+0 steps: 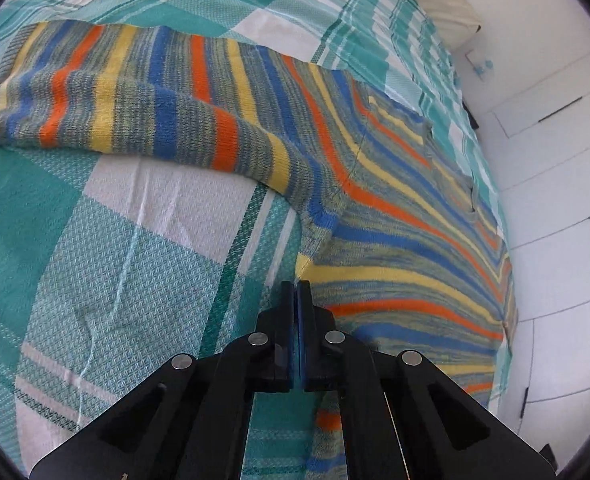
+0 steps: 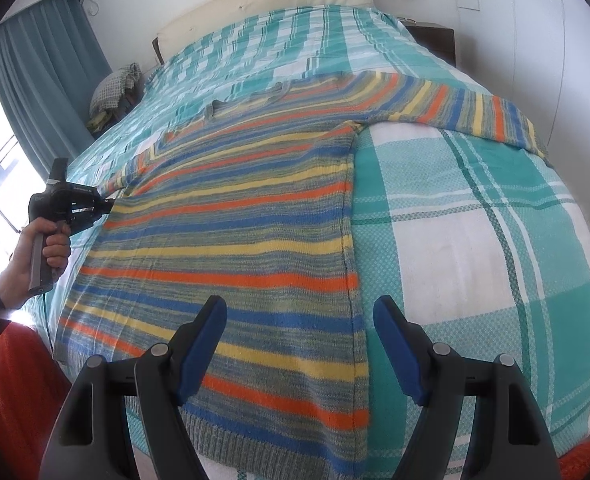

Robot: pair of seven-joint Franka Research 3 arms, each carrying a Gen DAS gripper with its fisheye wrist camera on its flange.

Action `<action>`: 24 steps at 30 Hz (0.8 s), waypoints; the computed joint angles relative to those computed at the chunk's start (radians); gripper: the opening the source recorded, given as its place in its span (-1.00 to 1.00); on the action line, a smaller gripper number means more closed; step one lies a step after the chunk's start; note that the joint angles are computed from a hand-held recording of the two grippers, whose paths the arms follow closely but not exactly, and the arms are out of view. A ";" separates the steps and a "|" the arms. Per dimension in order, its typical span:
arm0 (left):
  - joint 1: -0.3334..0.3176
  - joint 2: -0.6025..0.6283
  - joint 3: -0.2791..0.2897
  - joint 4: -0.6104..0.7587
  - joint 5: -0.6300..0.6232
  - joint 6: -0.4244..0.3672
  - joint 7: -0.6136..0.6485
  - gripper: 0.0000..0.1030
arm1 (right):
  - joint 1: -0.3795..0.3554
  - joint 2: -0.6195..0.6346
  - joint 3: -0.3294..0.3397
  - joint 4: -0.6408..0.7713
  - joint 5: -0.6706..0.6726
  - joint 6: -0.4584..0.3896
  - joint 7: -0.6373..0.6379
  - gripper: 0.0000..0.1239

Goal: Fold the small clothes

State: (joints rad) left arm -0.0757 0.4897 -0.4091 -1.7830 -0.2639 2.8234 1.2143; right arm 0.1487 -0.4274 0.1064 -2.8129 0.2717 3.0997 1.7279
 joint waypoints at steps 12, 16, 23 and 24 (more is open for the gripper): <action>-0.075 -0.325 0.097 -0.332 0.151 0.098 -0.142 0.40 | -0.256 -0.110 0.222 -0.044 -0.083 0.044 0.167 0.42; -0.118 -0.482 0.170 -0.516 0.357 0.123 -0.305 0.68 | -0.343 -0.139 0.277 -0.054 -0.105 0.041 0.253 0.42; -0.064 -0.575 0.172 -0.641 0.828 0.087 -0.753 0.80 | -0.481 -0.214 0.380 -0.076 -0.180 0.014 0.391 0.50; -0.077 -0.570 0.184 -0.643 0.775 0.087 -0.716 0.80 | -0.494 -0.216 0.390 -0.074 -0.195 0.007 0.404 0.51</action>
State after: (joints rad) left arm -0.1527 -0.0799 -0.2247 -2.4262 0.5116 2.9108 0.4987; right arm -0.3449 -0.6437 0.4964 -2.8872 0.0764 3.1064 2.1314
